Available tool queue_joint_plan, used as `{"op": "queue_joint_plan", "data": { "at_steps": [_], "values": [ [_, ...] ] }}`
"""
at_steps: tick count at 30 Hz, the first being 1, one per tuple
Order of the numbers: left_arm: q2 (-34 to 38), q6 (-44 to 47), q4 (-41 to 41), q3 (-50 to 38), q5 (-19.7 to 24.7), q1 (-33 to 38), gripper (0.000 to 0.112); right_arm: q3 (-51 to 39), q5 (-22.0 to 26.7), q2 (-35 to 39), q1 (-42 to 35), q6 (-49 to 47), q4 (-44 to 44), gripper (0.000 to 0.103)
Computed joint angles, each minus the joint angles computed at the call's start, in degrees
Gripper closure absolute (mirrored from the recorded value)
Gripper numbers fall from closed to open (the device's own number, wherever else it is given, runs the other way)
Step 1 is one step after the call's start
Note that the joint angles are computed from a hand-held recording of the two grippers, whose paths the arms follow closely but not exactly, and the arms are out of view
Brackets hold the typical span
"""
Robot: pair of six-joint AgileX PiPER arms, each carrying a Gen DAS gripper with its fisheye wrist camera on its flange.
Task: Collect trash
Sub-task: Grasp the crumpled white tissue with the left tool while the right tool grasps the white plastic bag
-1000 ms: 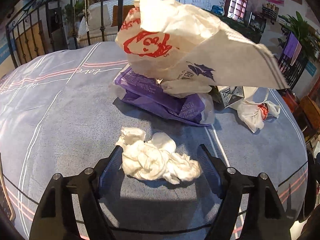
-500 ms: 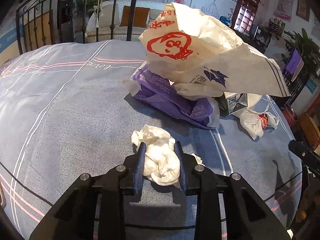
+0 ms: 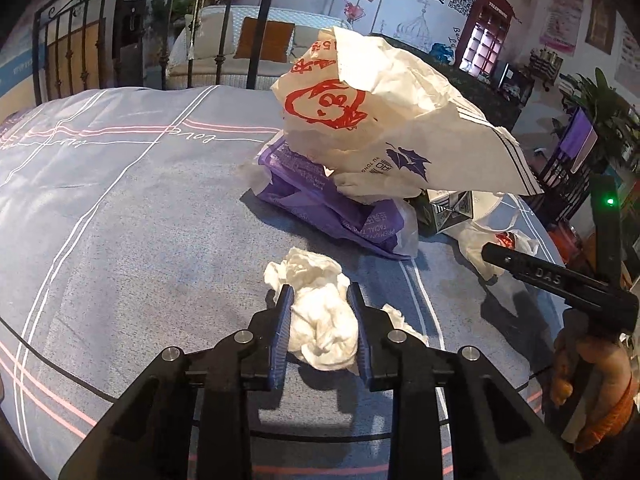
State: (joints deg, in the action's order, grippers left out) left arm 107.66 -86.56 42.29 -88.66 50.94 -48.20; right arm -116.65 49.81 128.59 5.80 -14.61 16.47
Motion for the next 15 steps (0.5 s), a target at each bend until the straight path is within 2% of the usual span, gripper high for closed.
{"op": "queue_joint_plan", "data": {
  "at_steps": [1,2,4,5,6,9,15],
  "values": [
    [0.03,0.06,-0.09,0.1,-0.26,-0.02,0.085,-0.99,1.37,0.84,-0.47,0.12,1.17,0.046],
    [-0.04,0.41,-0.32,0.19,-0.56,0.13,0.085,-1.45,2.2,1.31,-0.95,-0.05,2.43,0.06],
    [0.11,0.54,-0.56,0.13,-0.9,-0.02,0.085,0.91,0.37,0.16,-1.38,-0.56,3.19,0.071],
    [0.17,0.46,-0.49,0.17,-1.04,-0.16,0.085,2.25,-0.14,-0.67,-1.77,-1.15,3.95,0.081],
    [0.18,0.03,-0.1,0.33,-1.23,-0.3,0.085,3.37,-0.16,-1.42,-2.51,-2.24,5.9,0.085],
    [-0.05,-0.26,-0.16,0.75,-2.36,-0.1,0.085,8.6,-2.63,-4.47,-3.77,-4.34,9.01,0.087],
    [-0.04,-0.71,1.18,-0.18,-2.63,-1.41,0.085,23.23,-10.71,-14.01,-6.51,-12.17,15.14,0.09]
  ]
}}
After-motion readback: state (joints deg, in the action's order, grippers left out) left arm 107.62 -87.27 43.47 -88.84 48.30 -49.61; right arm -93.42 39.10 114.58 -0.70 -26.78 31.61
